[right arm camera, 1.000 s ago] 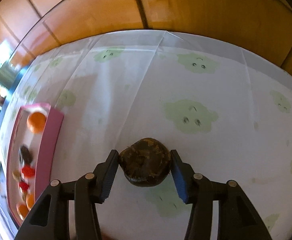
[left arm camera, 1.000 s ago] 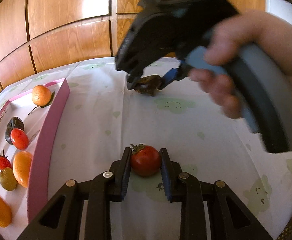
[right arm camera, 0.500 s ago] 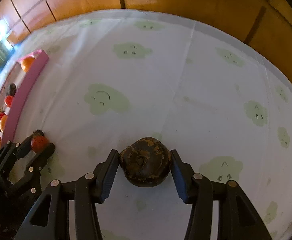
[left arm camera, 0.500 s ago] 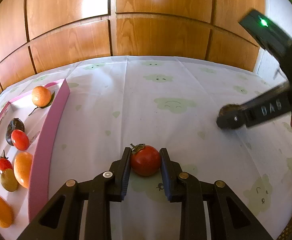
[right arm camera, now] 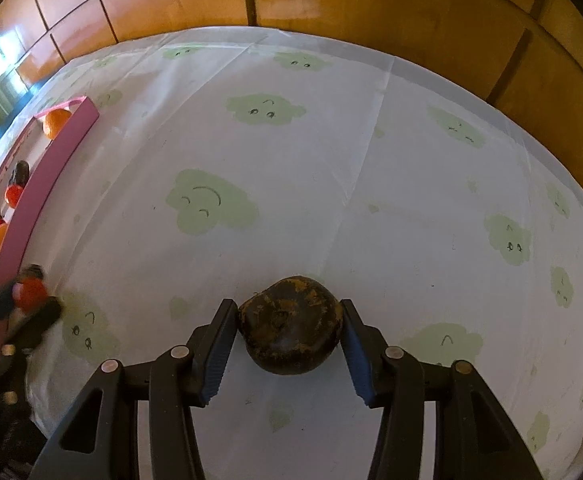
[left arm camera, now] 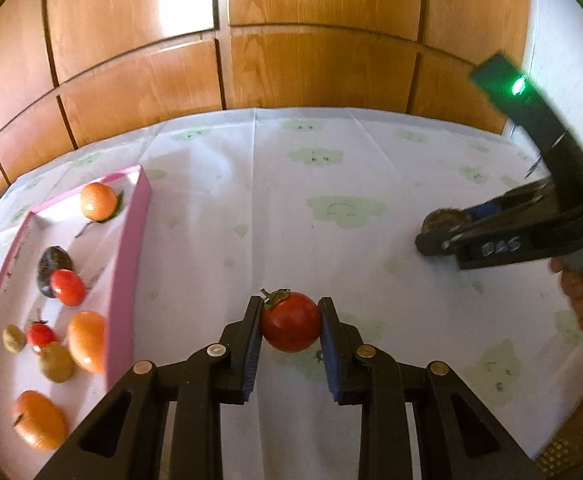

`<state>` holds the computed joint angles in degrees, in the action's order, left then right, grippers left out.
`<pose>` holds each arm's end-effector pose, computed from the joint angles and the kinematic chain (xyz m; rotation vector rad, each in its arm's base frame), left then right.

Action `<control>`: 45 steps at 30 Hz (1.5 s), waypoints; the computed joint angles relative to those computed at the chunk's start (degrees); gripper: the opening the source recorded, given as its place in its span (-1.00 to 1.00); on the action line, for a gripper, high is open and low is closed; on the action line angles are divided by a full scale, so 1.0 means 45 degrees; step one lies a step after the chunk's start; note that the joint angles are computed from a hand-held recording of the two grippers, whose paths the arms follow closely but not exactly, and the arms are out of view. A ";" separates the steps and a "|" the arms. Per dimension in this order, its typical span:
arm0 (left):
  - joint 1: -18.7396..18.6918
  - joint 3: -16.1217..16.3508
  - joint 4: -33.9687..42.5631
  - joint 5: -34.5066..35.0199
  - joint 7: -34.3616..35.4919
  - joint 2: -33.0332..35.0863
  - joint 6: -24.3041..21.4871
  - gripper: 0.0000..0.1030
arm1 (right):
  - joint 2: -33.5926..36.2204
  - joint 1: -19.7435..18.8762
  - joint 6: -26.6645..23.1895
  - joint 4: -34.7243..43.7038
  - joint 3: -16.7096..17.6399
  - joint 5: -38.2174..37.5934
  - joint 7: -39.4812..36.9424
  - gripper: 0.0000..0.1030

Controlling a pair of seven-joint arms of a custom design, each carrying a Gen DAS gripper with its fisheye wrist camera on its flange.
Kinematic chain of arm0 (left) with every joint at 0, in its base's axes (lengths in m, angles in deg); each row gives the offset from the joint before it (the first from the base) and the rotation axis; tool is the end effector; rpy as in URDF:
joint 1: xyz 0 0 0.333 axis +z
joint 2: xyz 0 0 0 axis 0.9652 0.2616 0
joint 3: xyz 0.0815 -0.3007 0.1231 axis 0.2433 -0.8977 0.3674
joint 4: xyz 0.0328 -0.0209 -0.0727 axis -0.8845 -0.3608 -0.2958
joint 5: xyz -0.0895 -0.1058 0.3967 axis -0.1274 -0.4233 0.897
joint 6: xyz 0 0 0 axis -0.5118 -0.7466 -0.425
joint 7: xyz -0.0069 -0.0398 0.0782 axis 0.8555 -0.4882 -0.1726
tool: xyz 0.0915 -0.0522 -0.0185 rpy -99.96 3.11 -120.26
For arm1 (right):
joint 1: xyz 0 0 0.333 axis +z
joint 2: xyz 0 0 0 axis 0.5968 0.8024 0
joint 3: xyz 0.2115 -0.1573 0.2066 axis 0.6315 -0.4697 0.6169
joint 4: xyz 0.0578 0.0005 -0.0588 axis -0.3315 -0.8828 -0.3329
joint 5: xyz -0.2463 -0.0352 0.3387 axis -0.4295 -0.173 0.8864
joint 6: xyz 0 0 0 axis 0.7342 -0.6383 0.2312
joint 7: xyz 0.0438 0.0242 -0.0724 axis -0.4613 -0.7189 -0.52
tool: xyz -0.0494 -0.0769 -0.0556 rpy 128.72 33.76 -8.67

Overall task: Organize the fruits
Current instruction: 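Carry the red tomato with the left tool over the pink tray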

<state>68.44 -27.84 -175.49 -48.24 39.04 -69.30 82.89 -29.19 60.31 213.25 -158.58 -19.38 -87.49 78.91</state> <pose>0.5734 -0.1419 0.4625 -1.5357 2.0964 -0.8425 0.6491 0.3474 0.4596 -2.2164 1.7933 -0.3422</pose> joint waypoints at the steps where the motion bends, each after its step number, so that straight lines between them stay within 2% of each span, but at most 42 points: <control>1: 0.0000 0.0011 -0.0047 -0.0125 0.0036 -0.0146 -0.0019 -0.47 | 0.0004 0.0060 -0.0007 0.0004 -0.0031 -0.0145 0.0014 -0.08; 7: 0.0010 0.0143 -0.0550 -0.0559 0.0008 -0.1187 0.0065 -0.47 | -0.0054 0.0080 -0.0022 -0.0027 -0.0038 -0.0215 0.0092 -0.08; 18: 0.0591 0.0218 -0.1228 0.0100 -0.1100 -0.2424 -0.0014 -0.47 | -0.0053 0.0406 -0.0193 0.0051 -0.0120 -0.0928 0.0523 -0.08; 25: 0.1018 0.0183 -0.1484 0.0723 -0.1824 -0.2674 -0.0026 -0.47 | 0.0047 0.0652 -0.0214 0.0100 -0.0126 -0.1360 0.0717 -0.08; 45: 0.1537 0.0188 -0.1775 0.1519 -0.2854 -0.2882 -0.0215 -0.47 | 0.0028 0.0841 -0.0228 0.0063 -0.0142 -0.1842 0.0686 -0.08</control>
<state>75.35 -26.99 -183.48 -41.40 26.20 -82.27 81.93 -29.07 64.10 212.23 -158.29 -20.03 -95.78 81.99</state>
